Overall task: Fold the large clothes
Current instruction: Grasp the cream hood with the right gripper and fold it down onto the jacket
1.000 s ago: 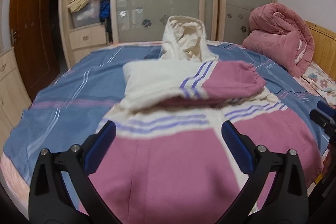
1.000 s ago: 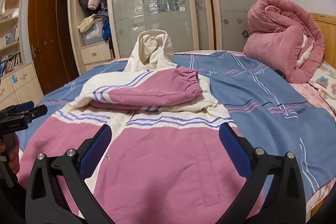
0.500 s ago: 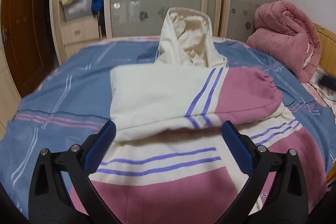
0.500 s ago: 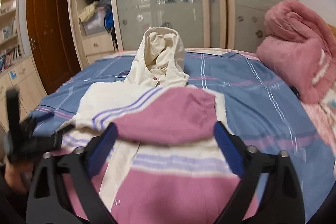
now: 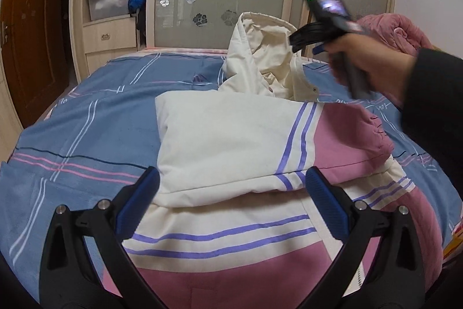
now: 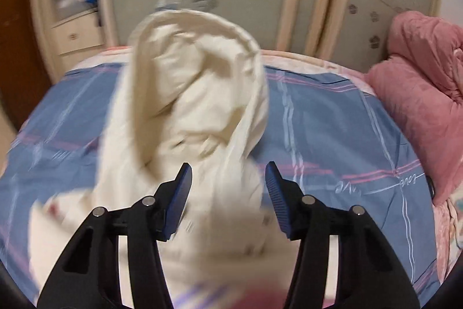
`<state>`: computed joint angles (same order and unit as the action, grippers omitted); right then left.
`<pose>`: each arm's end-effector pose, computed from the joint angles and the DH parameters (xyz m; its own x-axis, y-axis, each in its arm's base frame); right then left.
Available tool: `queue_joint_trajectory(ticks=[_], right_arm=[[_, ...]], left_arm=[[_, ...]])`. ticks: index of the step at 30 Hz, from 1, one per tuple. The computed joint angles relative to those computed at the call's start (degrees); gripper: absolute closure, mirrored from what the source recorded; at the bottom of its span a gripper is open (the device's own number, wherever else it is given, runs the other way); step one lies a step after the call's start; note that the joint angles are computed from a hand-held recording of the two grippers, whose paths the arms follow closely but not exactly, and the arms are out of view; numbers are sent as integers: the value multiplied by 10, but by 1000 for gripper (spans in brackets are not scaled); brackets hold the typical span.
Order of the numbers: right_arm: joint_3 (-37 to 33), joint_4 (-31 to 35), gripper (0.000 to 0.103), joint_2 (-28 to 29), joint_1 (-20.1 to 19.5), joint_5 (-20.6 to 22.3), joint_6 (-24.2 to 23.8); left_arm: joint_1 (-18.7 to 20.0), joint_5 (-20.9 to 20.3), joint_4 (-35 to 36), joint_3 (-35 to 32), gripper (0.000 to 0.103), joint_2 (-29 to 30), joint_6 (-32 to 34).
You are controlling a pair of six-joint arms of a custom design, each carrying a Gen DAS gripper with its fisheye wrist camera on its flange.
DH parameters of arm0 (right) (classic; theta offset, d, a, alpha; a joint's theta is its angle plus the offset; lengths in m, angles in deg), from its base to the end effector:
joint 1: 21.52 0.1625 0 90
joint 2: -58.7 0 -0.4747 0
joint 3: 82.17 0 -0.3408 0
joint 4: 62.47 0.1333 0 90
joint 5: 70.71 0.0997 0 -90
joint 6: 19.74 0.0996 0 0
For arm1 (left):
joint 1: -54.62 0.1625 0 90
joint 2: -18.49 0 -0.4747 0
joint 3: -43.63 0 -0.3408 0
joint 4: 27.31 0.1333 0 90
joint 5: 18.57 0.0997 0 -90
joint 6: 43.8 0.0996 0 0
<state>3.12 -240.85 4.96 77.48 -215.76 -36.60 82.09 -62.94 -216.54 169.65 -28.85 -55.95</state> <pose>0.1564 -0.6571 0.4192 -0.6194 0.4060 0.6719 -0.2771 0.6877 -0.6710 -0.3550 -0.4150 0.1472 -0.7079 0.4025 -0.5805 0.6974 0.5285 -0.4840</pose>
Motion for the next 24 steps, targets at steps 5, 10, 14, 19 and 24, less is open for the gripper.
queue_joint_trajectory(ticks=[5, 10, 14, 19, 24], right_arm=[[-50, 61, 73, 15, -32, 28, 50], [11, -44, 101, -14, -33, 76, 13], [117, -145, 101, -71, -31, 131, -32], [249, -247, 101, -137, -28, 185, -64], [320, -279, 101, -179, -45, 235, -47]], left_arm=[[12, -19, 14, -1, 2, -10, -17], [22, -19, 23, -9, 2, -7, -29], [25, -23, 20, -8, 2, -3, -40], [13, 13, 17, -5, 2, 10, -36], [10, 25, 15, -46, 2, 14, -6]])
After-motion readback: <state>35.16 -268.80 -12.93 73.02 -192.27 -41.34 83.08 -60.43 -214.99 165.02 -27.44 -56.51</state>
